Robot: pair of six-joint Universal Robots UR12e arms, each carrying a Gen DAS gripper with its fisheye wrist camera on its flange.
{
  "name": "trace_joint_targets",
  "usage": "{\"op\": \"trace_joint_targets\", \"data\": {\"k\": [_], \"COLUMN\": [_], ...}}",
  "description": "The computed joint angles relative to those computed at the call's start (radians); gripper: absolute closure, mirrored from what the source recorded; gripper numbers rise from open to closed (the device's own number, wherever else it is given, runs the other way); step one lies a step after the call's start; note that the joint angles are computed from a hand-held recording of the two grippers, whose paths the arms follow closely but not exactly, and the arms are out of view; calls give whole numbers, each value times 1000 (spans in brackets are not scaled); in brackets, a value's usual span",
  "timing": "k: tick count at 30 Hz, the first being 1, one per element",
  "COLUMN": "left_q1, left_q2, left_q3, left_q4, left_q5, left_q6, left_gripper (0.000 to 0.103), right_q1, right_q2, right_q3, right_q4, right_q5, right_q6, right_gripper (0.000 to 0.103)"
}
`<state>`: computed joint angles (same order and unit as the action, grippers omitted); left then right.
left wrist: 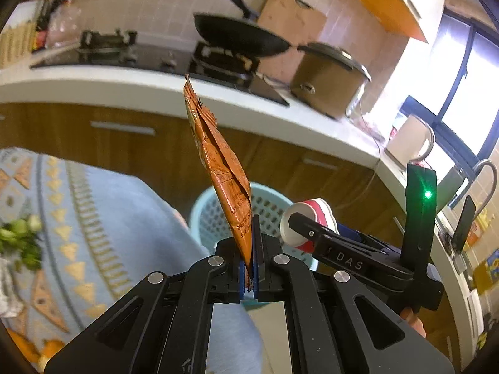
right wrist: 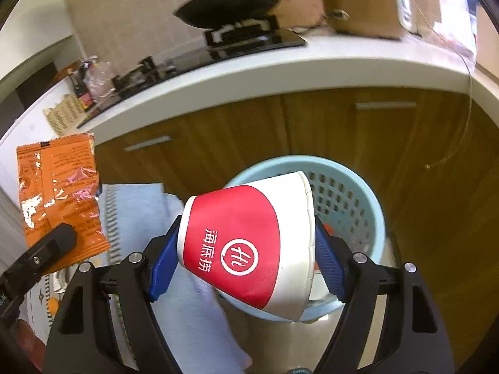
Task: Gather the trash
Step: 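Carry wrapper and red paper cup over the blue basket and open both tools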
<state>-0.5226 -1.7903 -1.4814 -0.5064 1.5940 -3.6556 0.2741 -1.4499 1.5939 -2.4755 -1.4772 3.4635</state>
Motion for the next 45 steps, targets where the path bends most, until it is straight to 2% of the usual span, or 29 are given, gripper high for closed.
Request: {"op": "trace_joint_targets", "data": {"k": [7, 12, 15, 21, 23, 26, 31, 41, 45], "left_q1": [5, 4, 4, -5, -7, -9, -6, -8, -9], "left_q2": [-59, -90, -101, -119, -124, -125, -110, -77, -56], "left_q3": [39, 57, 64, 86, 94, 96, 81, 53, 33], "left_q4": [-70, -113, -135, -172, -184, -186, -170, -132, -117], "left_q5": [-104, -158, -175, -166, -159, -147, -134, -106, -87], "left_q6": [-21, -25, -19, -2, 0, -1, -11, -11, -17], "left_gripper": [102, 102, 102, 98, 88, 78, 71, 71, 71], "right_q1": [-38, -54, -66, -78, -83, -85, -85, -71, -60], "right_q2": [-7, 8, 10, 17, 16, 18, 13, 7, -1], "right_q3": [38, 35, 43, 41, 43, 44, 48, 40, 41], "right_q4": [49, 137, 160, 178, 178, 175, 147, 122, 83], "right_q5": [11, 22, 51, 63, 72, 71, 68, 76, 86], "right_q6": [27, 32, 43, 64, 69, 73, 73, 47, 25], "right_gripper": [30, 29, 29, 29, 28, 28, 25, 25, 25]}}
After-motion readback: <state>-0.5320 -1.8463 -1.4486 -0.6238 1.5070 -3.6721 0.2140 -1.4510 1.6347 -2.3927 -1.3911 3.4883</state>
